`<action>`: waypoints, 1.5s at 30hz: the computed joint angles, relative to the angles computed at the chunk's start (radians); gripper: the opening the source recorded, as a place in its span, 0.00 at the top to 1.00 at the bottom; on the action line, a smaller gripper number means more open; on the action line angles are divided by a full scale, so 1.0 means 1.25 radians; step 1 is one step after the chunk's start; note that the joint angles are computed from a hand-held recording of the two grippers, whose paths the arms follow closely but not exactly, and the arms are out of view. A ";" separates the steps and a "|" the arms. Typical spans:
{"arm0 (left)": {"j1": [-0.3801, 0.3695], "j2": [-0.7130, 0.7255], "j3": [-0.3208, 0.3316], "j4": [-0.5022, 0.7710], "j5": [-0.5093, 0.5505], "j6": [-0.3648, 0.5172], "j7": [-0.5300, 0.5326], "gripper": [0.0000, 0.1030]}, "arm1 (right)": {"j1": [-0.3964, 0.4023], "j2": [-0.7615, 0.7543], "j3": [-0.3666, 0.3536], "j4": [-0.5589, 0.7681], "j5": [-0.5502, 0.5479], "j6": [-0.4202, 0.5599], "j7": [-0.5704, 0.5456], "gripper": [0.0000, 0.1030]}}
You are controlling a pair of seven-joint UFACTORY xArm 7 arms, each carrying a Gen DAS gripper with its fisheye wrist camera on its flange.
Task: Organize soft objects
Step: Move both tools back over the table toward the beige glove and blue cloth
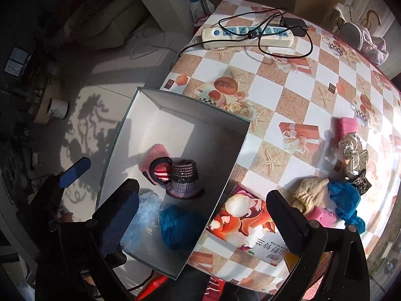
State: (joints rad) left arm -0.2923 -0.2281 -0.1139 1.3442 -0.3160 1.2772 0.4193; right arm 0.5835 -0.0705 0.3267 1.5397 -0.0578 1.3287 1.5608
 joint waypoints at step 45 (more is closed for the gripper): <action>-0.420 0.405 -0.172 0.182 0.333 0.197 -0.053 0.00 | -0.058 -1.057 0.104 -0.945 0.538 0.140 0.266 0.01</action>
State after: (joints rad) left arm -0.8179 0.2775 -0.3288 1.5717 0.1004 1.5228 0.3537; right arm 0.5106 -1.3920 0.4570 0.3587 0.6148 1.5031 1.8938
